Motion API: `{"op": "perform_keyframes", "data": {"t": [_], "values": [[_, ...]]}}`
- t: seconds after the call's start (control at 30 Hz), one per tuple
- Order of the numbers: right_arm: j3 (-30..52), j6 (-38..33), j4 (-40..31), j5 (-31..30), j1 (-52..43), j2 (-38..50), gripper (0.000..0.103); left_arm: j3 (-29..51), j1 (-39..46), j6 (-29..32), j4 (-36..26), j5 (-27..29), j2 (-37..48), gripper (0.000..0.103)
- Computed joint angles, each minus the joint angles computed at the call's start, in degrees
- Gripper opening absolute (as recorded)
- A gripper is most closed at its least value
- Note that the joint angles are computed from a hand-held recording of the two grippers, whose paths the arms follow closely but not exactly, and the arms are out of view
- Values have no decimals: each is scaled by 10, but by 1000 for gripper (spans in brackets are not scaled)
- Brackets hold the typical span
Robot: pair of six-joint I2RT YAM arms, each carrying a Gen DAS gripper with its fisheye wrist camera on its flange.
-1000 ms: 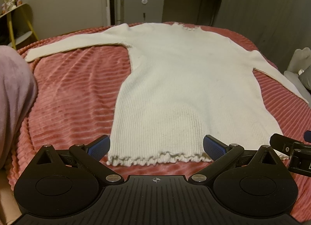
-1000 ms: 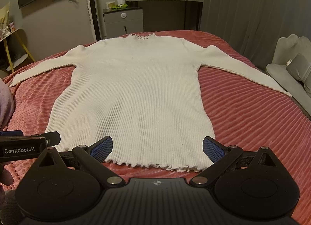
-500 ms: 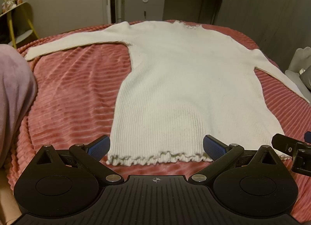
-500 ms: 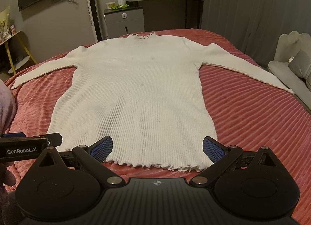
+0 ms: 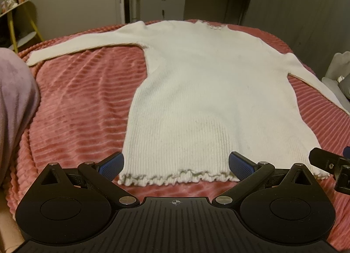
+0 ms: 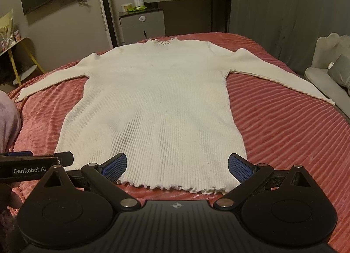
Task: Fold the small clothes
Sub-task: 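Move the right gripper to a sweater sleeve cuff and close on it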
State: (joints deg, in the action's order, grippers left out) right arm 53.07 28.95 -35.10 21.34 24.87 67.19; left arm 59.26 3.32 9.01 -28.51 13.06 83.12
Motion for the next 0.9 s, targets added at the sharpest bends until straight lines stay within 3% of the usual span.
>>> {"op": "perform_keyframes", "data": {"t": [0.23, 0.43, 0.77, 0.9], "values": [[-24, -1, 31, -47, -40, 4, 99, 15, -8, -16, 28, -20, 21, 103], [-69, 18, 73, -121, -133, 17, 99, 44, -15, -68, 82, -50, 66, 103], [-142, -3, 146, -205, -247, 49, 99, 48, -10, -142, 287, -159, 190, 103], [-154, -22, 164, -221, -255, 51, 99, 92, -4, -144, 233, -123, 236, 103]]}}
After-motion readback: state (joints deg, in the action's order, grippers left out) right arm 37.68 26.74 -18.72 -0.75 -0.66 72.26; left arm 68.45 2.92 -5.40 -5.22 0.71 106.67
